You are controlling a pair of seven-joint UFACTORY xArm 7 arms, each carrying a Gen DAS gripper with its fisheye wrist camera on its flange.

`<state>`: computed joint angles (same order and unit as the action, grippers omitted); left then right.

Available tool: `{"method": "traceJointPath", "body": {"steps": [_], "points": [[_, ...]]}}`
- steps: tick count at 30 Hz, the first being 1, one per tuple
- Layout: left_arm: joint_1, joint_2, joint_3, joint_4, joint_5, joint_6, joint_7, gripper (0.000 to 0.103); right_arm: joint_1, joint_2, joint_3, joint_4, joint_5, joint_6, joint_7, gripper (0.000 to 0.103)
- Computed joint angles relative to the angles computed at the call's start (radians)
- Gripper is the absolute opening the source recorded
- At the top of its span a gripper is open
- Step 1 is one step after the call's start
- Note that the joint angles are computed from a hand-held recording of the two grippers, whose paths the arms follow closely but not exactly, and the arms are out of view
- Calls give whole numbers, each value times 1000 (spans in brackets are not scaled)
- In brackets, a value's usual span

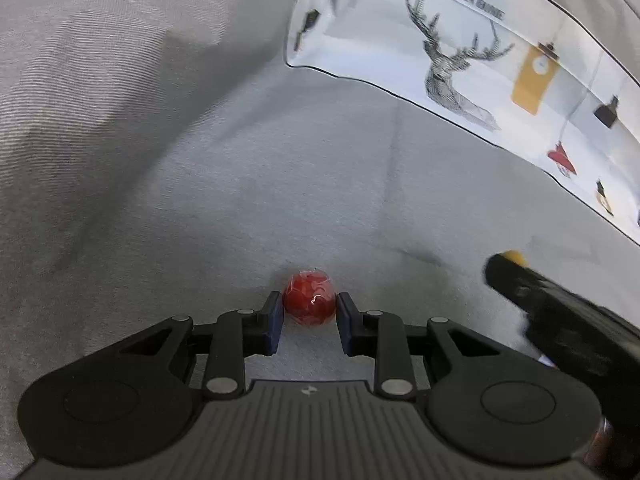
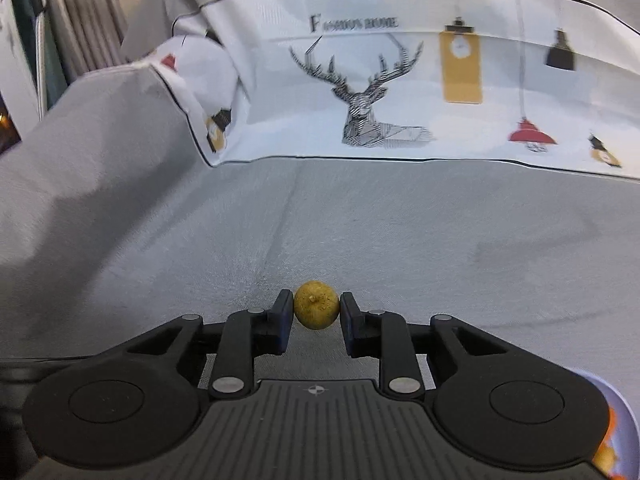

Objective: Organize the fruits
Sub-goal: 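Grasp the red wrapped fruit with the left tool while the right tool grasps a yellow pear, then carry the red fruit with the left tool while the right tool carries the pear over the plate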

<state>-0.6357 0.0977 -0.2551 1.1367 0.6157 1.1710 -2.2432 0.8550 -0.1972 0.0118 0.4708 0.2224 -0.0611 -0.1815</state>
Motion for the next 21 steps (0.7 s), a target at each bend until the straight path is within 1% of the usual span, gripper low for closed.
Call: {"method": "traceJointPath", "body": {"steps": [1, 5, 7, 10, 13, 15, 17, 21], "points": [[0, 2, 0, 1, 2, -6, 5, 31, 15, -42, -14, -17, 9, 15, -4, 26], [-8, 14, -2, 24, 12, 5, 29, 32, 14, -242, -22, -88, 6, 109, -29, 27], [-17, 25, -3, 44, 22, 27, 48, 32, -15, -372, -10, -128, -7, 175, -43, 27], [-27, 34, 0, 57, 33, 31, 68, 32, -44, -557, -29, -194, 0, 261, -64, 26], [-30, 40, 5, 61, 34, 22, 82, 32, -88, -676, -46, -268, 10, 298, -73, 26], [-33, 49, 7, 71, 38, 25, 93, 32, -133, -689, -45, -300, 0, 311, -80, 26], [-34, 55, 11, 74, 41, 12, 105, 32, -186, -662, -21, -302, -20, 317, -71, 26], [-33, 67, 19, 77, 41, -23, 130, 32, -203, -646, -32, -313, -38, 273, -100, 26]]}}
